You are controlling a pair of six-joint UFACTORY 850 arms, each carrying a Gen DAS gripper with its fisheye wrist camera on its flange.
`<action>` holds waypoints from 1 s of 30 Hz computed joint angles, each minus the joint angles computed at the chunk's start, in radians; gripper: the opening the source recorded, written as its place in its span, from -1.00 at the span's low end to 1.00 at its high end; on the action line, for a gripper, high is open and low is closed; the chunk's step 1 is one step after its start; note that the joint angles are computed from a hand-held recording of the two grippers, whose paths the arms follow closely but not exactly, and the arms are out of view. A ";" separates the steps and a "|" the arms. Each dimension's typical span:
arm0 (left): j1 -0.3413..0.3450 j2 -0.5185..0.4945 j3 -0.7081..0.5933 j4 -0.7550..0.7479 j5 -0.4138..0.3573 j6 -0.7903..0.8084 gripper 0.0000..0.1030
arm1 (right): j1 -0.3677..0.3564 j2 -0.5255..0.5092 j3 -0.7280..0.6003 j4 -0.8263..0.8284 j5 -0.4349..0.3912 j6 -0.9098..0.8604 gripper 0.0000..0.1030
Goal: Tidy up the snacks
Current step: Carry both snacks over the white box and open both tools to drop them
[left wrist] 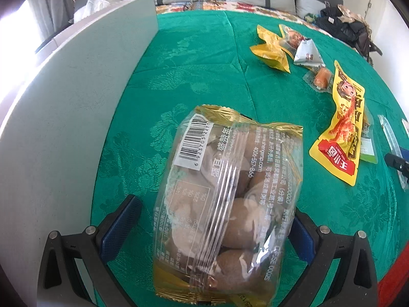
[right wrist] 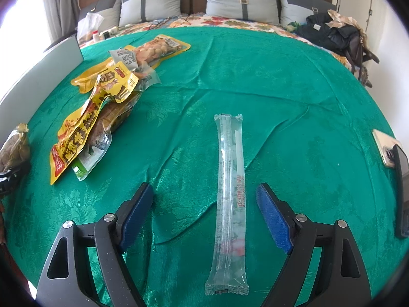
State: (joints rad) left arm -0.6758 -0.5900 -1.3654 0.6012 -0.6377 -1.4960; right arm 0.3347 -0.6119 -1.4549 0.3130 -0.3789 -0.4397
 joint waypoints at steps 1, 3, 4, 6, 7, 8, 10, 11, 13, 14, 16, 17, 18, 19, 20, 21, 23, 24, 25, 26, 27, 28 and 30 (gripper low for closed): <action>0.012 -0.002 -0.013 -0.073 -0.004 0.083 0.91 | -0.009 -0.026 -0.059 0.003 -0.093 0.011 0.59; 0.020 0.004 -0.023 -0.124 0.000 0.159 0.58 | -0.021 -0.073 -0.157 -0.012 -0.225 0.043 0.12; 0.015 0.003 -0.032 -0.116 -0.017 0.173 0.16 | -0.021 -0.094 -0.194 -0.064 -0.263 0.071 -0.63; 0.016 0.013 -0.027 -0.163 0.005 0.223 0.04 | -0.034 -0.126 -0.256 -0.043 -0.350 0.069 -0.63; 0.012 0.031 -0.003 -0.160 0.045 0.204 -0.01 | -0.045 -0.126 -0.259 -0.009 -0.366 0.060 -0.63; 0.006 0.053 0.022 -0.144 0.082 0.166 -0.02 | -0.058 -0.114 -0.246 0.034 -0.367 0.048 -0.63; -0.015 0.096 0.071 -0.077 0.144 0.055 -0.02 | -0.096 -0.078 -0.196 0.193 -0.370 -0.011 -0.63; -0.026 0.116 0.093 -0.040 0.174 -0.002 -0.02 | -0.113 -0.058 -0.168 0.268 -0.377 -0.037 -0.63; -0.049 0.154 0.131 0.045 0.230 -0.125 -0.02 | -0.127 -0.014 -0.110 0.333 -0.364 -0.060 -0.63; -0.060 0.172 0.147 0.095 0.252 -0.188 -0.02 | -0.128 0.007 -0.084 0.350 -0.356 -0.072 -0.63; -0.081 0.209 0.175 0.218 0.275 -0.331 -0.02 | -0.120 0.038 -0.056 0.391 -0.364 -0.096 -0.63; -0.091 0.233 0.191 0.285 0.278 -0.410 -0.02 | -0.110 0.049 -0.050 0.409 -0.371 -0.109 -0.63; -0.097 0.259 0.211 0.351 0.282 -0.487 -0.02 | -0.095 0.059 -0.049 0.420 -0.379 -0.119 -0.63; -0.101 0.290 0.235 0.418 0.282 -0.566 -0.02 | -0.076 0.065 -0.055 0.428 -0.387 -0.127 -0.63; -0.105 0.326 0.257 0.468 0.271 -0.628 -0.02 | -0.051 0.065 -0.075 0.434 -0.401 -0.132 -0.63; -0.108 0.363 0.284 0.513 0.255 -0.684 -0.01 | -0.027 0.067 -0.089 0.449 -0.415 -0.144 -0.63; -0.107 0.447 0.345 0.559 0.206 -0.754 -0.01 | 0.031 0.059 -0.137 0.492 -0.449 -0.169 -0.63; -0.104 0.493 0.378 0.566 0.178 -0.778 -0.01 | 0.063 0.053 -0.164 0.518 -0.466 -0.183 -0.63; -0.097 0.540 0.412 0.562 0.151 -0.789 -0.01 | 0.096 0.046 -0.192 0.548 -0.483 -0.200 -0.63; -0.087 0.586 0.445 0.542 0.122 -0.783 -0.01 | 0.129 0.037 -0.222 0.575 -0.501 -0.213 -0.62; -0.076 0.627 0.476 0.512 0.084 -0.762 -0.01 | 0.162 0.024 -0.257 0.600 -0.519 -0.219 -0.62; -0.063 0.664 0.502 0.476 0.041 -0.732 -0.01 | 0.196 0.003 -0.299 0.622 -0.540 -0.217 -0.62; -0.027 0.728 0.554 0.399 -0.032 -0.673 -0.01 | 0.260 -0.045 -0.387 0.652 -0.575 -0.202 -0.62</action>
State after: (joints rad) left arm -0.7032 0.1383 -0.8118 1.0003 -0.6700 -2.1685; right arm 0.5952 -0.6568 -1.8417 0.9654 -0.9539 -0.6417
